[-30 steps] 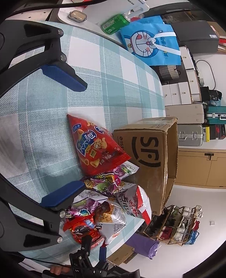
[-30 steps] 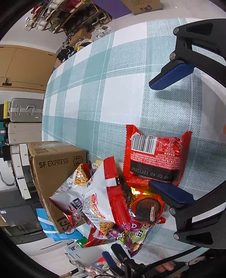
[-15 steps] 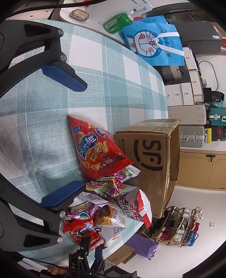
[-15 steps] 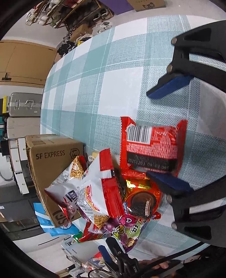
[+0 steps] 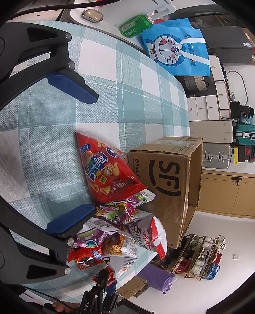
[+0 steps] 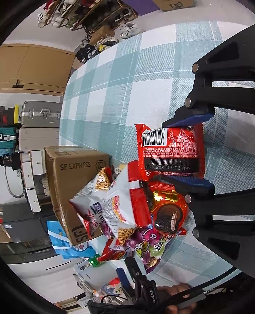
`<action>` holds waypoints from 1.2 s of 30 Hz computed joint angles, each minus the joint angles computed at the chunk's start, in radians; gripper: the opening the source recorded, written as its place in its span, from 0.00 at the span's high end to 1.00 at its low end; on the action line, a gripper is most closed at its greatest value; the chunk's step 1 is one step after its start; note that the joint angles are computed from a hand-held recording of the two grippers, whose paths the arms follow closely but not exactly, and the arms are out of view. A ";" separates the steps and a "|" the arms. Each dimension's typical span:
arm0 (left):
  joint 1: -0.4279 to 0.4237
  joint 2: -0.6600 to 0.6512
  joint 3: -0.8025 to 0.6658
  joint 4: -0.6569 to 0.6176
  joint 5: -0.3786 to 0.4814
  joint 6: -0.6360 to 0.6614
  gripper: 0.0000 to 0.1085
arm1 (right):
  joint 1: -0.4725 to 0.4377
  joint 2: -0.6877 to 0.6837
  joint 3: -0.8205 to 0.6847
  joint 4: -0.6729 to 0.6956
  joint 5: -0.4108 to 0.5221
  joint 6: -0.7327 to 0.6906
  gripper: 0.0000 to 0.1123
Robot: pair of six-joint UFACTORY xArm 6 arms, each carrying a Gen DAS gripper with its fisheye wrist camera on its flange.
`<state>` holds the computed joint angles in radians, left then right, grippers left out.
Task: Organize snacks
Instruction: 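Close the left gripper on the red triangular chip bag while the right gripper holds the wafer packet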
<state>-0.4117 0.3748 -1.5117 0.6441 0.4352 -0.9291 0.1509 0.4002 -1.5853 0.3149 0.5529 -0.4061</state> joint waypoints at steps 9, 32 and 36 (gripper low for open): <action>0.008 0.059 -0.077 -0.048 -0.002 0.042 0.06 | 0.002 -0.033 0.034 0.081 -0.049 -0.046 0.60; 0.014 0.232 -0.288 -0.379 0.072 0.367 0.36 | 0.013 -0.039 0.039 0.114 -0.059 -0.089 0.60; 0.020 0.210 -0.252 -0.361 0.045 0.346 0.43 | 0.016 -0.038 0.038 0.112 -0.059 -0.088 0.60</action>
